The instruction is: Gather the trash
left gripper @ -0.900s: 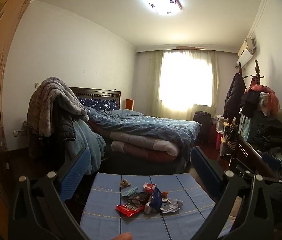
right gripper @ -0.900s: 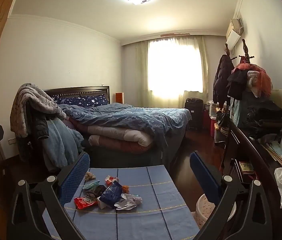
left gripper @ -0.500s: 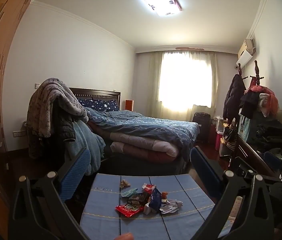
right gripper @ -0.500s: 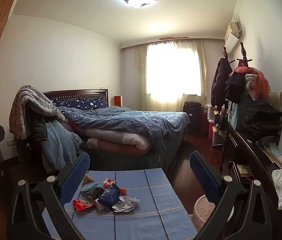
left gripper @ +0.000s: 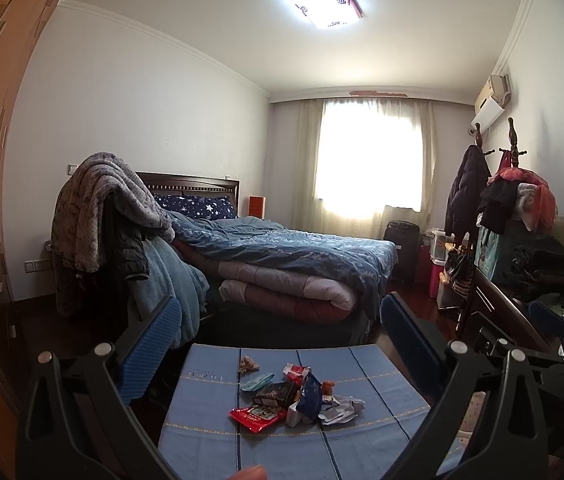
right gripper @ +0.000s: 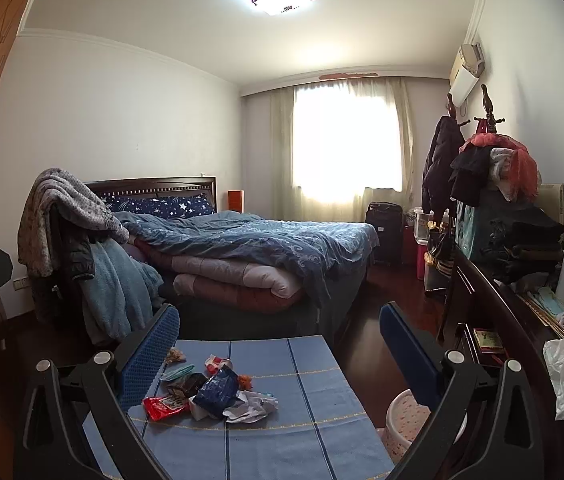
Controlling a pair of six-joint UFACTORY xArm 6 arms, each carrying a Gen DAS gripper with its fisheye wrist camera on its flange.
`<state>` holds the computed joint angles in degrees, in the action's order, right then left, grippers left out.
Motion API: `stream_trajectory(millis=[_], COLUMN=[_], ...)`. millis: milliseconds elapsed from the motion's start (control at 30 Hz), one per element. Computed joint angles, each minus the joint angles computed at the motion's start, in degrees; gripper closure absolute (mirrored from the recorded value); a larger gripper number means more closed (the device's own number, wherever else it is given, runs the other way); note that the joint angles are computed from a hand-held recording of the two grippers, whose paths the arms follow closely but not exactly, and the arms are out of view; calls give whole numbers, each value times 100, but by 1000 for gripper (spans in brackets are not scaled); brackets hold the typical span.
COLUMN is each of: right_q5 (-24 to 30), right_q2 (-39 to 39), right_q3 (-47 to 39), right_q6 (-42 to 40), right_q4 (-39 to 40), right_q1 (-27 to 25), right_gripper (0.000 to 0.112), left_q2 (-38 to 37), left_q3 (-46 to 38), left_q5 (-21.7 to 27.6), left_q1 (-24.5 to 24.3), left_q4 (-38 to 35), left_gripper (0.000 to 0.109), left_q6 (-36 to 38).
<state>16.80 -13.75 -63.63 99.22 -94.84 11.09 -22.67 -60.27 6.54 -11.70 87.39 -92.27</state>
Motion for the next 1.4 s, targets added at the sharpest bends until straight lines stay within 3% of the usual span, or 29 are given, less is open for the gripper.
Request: stream_trajectory(millis=[700,1400], right_q5=[-140,96], right_q2=[68,-95], right_q3=[28,79], right_q6=[319,258], right_q4=[-282,-227], right_q1=[-128,-49], right_gripper=[13,13], left_q2=[38,49], left_q3=[-16,-36], left_q5=[43,34], left_q1=[-62,-86], left_q4=[11,41], left_gripper=[9,9], left_q6=[-18,-4])
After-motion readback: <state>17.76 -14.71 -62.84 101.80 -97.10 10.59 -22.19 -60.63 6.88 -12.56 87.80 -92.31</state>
